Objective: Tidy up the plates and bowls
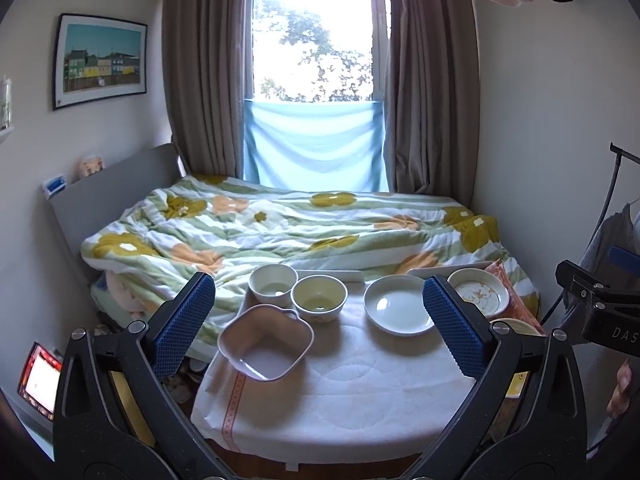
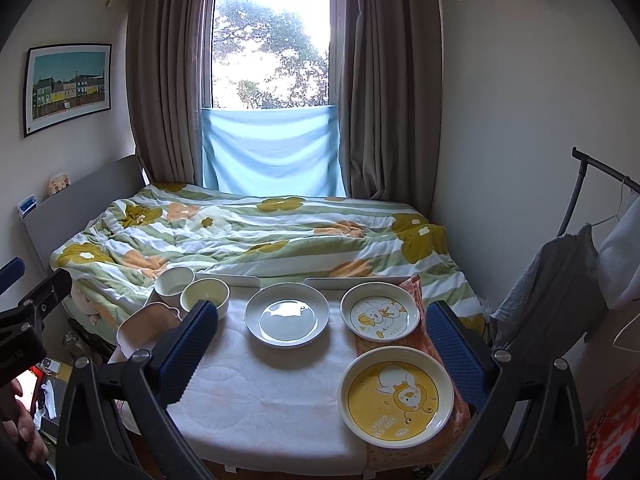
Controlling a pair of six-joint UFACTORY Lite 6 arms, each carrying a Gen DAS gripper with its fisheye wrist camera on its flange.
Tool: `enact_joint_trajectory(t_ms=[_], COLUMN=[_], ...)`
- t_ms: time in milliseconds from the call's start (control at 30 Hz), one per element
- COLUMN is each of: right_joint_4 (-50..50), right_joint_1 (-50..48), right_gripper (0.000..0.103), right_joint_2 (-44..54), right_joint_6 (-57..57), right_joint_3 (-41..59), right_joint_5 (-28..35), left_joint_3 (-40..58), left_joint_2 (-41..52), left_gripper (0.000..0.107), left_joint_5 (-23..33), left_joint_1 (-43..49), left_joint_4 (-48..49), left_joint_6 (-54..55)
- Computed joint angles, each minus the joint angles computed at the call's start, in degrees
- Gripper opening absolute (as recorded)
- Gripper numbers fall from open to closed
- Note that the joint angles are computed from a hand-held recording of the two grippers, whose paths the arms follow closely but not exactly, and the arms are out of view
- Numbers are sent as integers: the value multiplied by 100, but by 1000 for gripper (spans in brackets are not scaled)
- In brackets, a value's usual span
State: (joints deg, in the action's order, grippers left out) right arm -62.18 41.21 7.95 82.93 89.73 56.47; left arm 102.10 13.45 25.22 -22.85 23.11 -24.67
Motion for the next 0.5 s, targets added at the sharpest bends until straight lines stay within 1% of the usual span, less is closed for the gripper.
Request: enact_joint_trajectory(t_ms=[167,500], right_joint_4=[-32,-8], right_joint_1=[44,81], right_gripper=[103,103], right_joint_2=[46,95], right_joint_6=[32,-24], right_joint_3=[77,206], right_joint_5=[-37,28], left_joint_3=[-32,-69], left_joint_2=[-23,-49], left_gripper=[103,103], left_joint_5=[-43,-44], left_joint_1=[32,17], left_joint_4=[-126,-74], left_joint_6=[116,75])
